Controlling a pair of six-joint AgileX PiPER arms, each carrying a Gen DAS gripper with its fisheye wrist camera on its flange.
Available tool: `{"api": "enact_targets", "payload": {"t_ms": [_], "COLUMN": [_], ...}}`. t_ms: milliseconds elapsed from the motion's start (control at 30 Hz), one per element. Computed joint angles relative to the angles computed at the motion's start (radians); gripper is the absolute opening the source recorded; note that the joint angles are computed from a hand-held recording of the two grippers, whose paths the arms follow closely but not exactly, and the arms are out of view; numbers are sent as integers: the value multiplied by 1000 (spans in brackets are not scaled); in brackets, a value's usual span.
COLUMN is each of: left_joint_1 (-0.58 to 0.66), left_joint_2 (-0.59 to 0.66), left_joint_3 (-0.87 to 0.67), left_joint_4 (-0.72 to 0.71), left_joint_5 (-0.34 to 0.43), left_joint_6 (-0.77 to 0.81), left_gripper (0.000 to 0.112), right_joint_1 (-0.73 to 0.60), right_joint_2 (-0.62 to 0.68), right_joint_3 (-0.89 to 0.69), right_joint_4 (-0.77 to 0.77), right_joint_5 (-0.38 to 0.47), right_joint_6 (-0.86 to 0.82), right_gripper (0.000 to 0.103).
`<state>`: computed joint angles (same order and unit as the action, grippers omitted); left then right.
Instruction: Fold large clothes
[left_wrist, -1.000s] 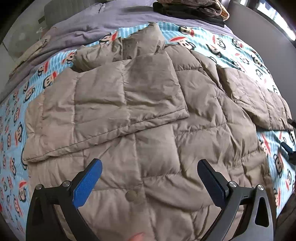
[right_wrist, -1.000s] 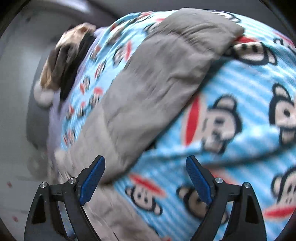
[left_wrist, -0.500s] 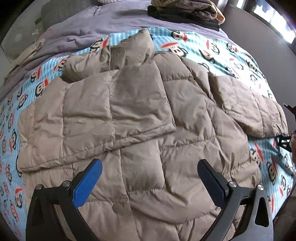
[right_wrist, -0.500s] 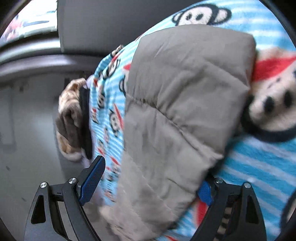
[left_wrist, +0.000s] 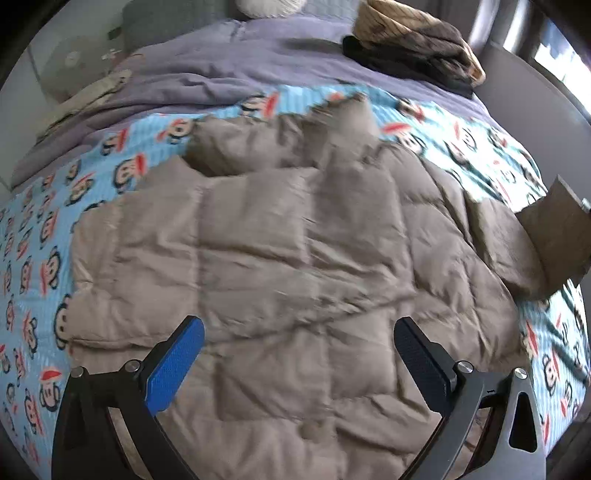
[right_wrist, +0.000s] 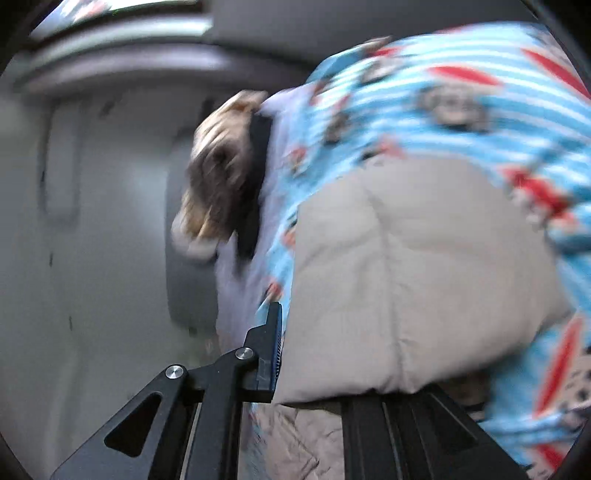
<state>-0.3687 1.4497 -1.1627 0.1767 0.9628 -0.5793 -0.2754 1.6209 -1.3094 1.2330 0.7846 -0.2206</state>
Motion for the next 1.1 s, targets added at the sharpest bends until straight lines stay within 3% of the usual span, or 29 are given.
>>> {"api": "enact_targets", "payload": {"t_ms": [167,333,567,767,800,867,900,933,1067,1100], "left_joint_1": [135,252,395,471,480,496,504,515,568,582], "left_joint_2": [-45,-82,-118,-111,-110,-107,-107,-108,-108,-109], "left_joint_3": [46,98,166,213,218,227,231,235,241,242], "left_joint_4": [-31,-33,-64,-127,-137,-164,-178,-201,-308,-332], "left_joint_5": [-31,-69,-121,-156,-162,-174,-179,-185,-198,-197], "left_joint_6": [47,85,167,233,243,265,278,298,400,423], "left_gripper": [103,103,103,103,103,103,103,103,99,97], "right_joint_1": [346,707,944,946,940,921,907,899,878,873], "right_joint_2": [114,348,725,758,740,665,624,563,439,434], "right_joint_3": [-354,-749,-1143,-1035,-1003,-876,-810,-715,-554,-555], "right_joint_4": [-436,-919,-1082,-1085,-1071,-1004,-964,-947,-1051,-1077], "right_joint_5": [-25,90,308,301,294,235,195,132,9,7], "right_joint_6": [216,417,541,617,622,621,610,619,806,844], "right_gripper": [12,12,12,13,20,52,74,78,75,55]}}
